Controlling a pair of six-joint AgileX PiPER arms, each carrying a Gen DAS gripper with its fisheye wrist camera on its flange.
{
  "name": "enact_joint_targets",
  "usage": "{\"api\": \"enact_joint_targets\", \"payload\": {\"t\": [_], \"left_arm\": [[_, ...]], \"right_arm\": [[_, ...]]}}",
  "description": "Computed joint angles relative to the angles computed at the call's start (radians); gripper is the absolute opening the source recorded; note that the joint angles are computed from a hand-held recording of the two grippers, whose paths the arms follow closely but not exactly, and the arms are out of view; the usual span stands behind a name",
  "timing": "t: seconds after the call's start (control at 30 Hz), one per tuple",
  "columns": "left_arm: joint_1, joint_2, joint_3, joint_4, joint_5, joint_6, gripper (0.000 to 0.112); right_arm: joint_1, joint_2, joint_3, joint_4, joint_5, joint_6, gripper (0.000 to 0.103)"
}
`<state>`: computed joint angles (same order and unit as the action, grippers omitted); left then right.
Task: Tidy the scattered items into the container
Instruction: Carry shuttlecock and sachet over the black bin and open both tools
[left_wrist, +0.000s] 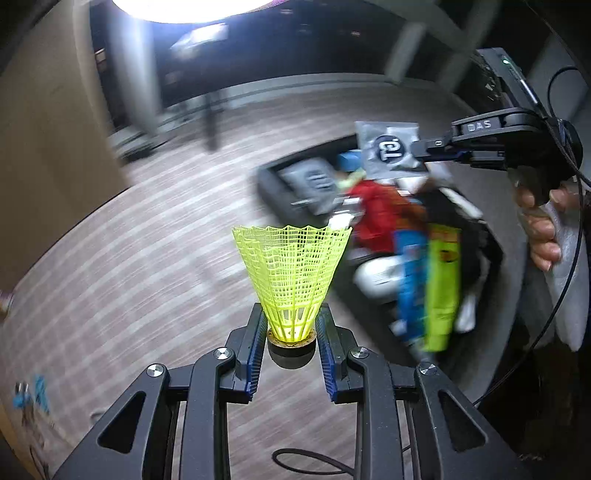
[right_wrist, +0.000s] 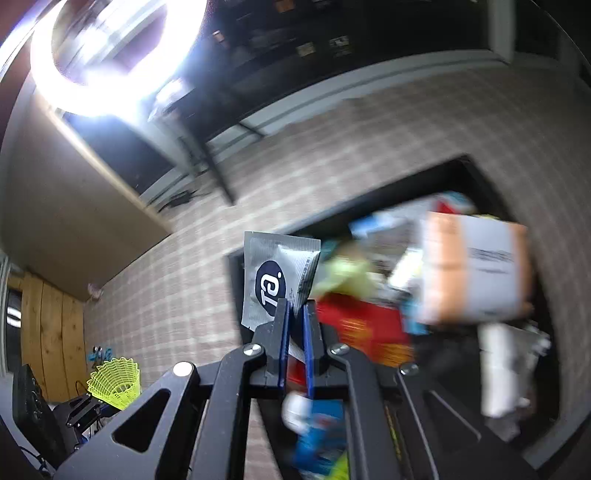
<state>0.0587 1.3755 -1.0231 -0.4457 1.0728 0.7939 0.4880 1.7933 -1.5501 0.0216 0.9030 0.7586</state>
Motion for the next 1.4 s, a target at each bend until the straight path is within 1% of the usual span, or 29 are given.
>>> {"api": "enact_joint_targets", "payload": {"t": [0.1,0.23,0.37,0.47,0.5,0.53,0.57,0.6,0.63,0.67,0.7,0.83,1.1,1.27,1.4], "left_arm": [[-0.147,-0.007,-0.005,0.008,-0.025,-0.079,0.025],[-0.305,0.036,-0.047,0.030,-0.063,-0.179,0.025],[-0.424,0.088,-0.105,0.063,-0.087,-0.260,0.025],[-0.478,0.129,-0.152,0.058,-0.077,-0.281,0.028],[-0.498,0.140,-0.165,0.069,-0.083,-0.299,0.032],[-0.522,0.147,-0.175,0.100,-0.096,-0.334,0.051],[-0.539,0.148,-0.179,0.120,-0.111,-0.359,0.067],[-0.544,0.147,-0.177,0.123,-0.126,-0.363,0.069],[-0.546,0.147,-0.176,0.122,-0.132,-0.364,0.069],[-0.546,0.146,-0.175,0.125,-0.134,-0.365,0.069],[-0.542,0.142,-0.171,0.128,-0.135,-0.364,0.069],[-0.507,0.133,-0.155,0.137,-0.136,-0.353,0.068],[-0.369,0.112,-0.119,0.109,-0.117,-0.299,0.068],[-0.258,0.057,-0.058,0.099,-0.123,-0.245,0.068],[-0.126,0.031,-0.023,0.082,-0.102,-0.177,0.068]], "right_arm": [[-0.052,-0.135,0.159,-0.009,-0.024,0.010,0.007],[-0.120,-0.290,0.328,-0.010,-0.030,0.017,0.007],[-0.187,-0.428,0.461,0.008,-0.016,0.013,0.007],[-0.213,-0.477,0.522,0.017,-0.024,0.024,0.007],[-0.223,-0.492,0.539,0.024,-0.023,0.020,0.007],[-0.225,-0.497,0.546,0.027,-0.022,0.017,0.007],[-0.230,-0.501,0.554,0.037,-0.028,0.000,0.008],[-0.233,-0.504,0.557,0.039,-0.026,-0.008,0.012],[-0.229,-0.502,0.552,0.020,-0.010,0.013,0.027],[-0.222,-0.497,0.544,-0.006,0.010,0.043,0.035],[-0.219,-0.503,0.546,-0.018,0.008,0.055,0.045],[-0.204,-0.508,0.545,-0.043,0.001,0.069,0.046],[-0.173,-0.470,0.495,-0.059,0.007,0.081,0.046],[-0.107,-0.409,0.427,-0.066,-0.001,0.073,0.046],[-0.025,-0.310,0.332,-0.061,-0.007,0.049,0.046]]}}
